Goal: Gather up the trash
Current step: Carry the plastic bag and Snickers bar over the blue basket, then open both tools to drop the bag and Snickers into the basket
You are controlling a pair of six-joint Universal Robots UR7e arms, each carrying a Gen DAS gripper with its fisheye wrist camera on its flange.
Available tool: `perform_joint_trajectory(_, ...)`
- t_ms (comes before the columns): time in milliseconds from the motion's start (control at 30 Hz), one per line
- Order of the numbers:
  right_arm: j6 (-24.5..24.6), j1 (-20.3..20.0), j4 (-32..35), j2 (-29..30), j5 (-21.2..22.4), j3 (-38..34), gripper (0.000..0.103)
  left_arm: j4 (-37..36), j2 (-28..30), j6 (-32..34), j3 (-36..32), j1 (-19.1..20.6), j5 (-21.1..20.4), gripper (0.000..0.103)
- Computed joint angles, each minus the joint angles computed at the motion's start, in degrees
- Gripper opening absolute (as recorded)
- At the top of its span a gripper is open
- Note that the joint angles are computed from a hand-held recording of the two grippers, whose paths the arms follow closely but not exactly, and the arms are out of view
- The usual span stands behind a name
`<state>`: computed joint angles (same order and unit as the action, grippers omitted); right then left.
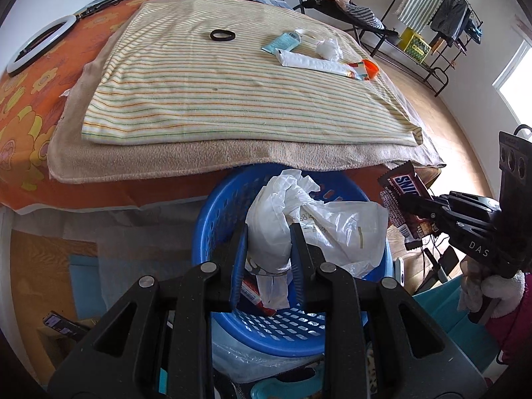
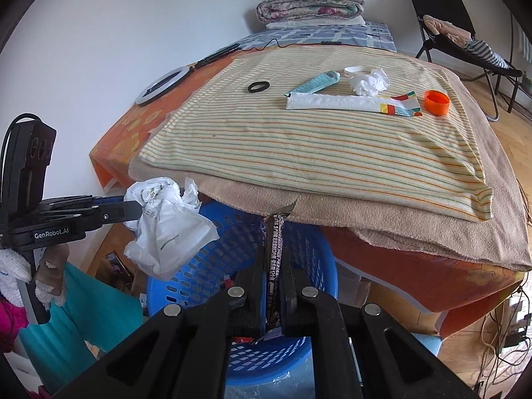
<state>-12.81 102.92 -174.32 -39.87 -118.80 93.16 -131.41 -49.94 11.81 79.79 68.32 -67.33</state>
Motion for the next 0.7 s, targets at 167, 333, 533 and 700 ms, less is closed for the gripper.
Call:
perform_joint_trajectory(167,0.3,0.1,1.5,1.0,-0.6,-0.5,0.003,0.6,0.5,0.5,0.9,0.1,1.5,0.024)
perform_joint_trajectory(333,0.4,0.0,2.6,1.8,-1.0,-0.6,0.003,1.6,1.5,0.4,0.7,0.3,3.2,0.024)
perform_joint_trajectory(533,0.8,-0.2,3.5,2.4,-1.2,-0.8,0.004,2.1,2.3,0.6,0.4,0.2,4.6,0.024)
perform_joint_trajectory(700,1.4,-0.5,4.3,2.6,-1.1,-1.1,0.008,3.6,3.0,0.0,-0.1,0.3,5.2,0.024)
